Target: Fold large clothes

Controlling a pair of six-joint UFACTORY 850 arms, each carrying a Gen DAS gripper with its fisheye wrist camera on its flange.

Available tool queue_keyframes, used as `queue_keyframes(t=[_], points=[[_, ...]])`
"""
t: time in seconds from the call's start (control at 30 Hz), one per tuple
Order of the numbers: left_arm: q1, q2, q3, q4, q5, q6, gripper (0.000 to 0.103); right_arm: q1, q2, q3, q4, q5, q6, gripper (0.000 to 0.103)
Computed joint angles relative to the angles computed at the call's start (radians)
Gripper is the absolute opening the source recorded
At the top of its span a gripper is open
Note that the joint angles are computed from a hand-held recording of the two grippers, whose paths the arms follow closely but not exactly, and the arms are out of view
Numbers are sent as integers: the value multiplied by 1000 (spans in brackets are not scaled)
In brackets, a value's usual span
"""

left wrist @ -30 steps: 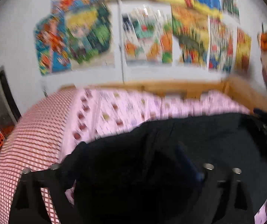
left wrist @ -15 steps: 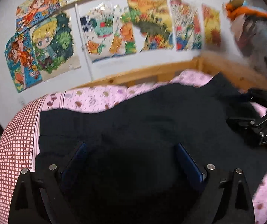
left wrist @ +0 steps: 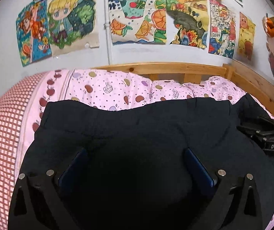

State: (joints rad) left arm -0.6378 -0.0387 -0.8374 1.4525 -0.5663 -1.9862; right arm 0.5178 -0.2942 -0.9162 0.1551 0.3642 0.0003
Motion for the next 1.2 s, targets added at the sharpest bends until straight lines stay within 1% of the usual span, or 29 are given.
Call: queue_keyframes(t=[0.17, 0.3, 0.37, 0.4, 0.43, 0.57, 0.7, 0.9, 1.0, 1.1, 1.13, 1.2], points=[[-4, -41, -12, 29, -17, -11, 103, 3, -32, -15, 11, 8, -1, 75], [-7, -42, -1, 61, -23, -50, 103, 1, -36, -17, -26, 8, 46, 76], [-15, -37, 7, 77, -35, -69, 103, 7, -32, -14, 10, 9, 12, 77], [-19, -37, 10, 81, -41, -73, 103, 16, -30, -16, 70, 3, -47, 77], [-21, -37, 11, 85, -45, -77, 103, 19, -25, -11, 90, 6, -69, 77], [-22, -25, 23, 111, -41, -105, 103, 20, 22, 32, 92, 39, -62, 77], [-24, -9, 33, 115, -40, -116, 103, 31, 102, 112, 192, 119, -131, 80], [-40, 7, 34, 91, -63, -99, 103, 46, 169, 165, 324, 161, -292, 81], [-51, 32, 46, 88, -99, -101, 103, 47, 199, 188, 355, 181, -324, 82], [-80, 71, 70, 91, -194, -89, 103, 51, 227, 212, 417, 211, -393, 84], [-93, 90, 83, 86, -238, -74, 103, 50, 231, 217, 422, 216, -402, 85], [-99, 128, 106, 78, -265, -55, 103, 36, 251, 232, 443, 216, -423, 86]])
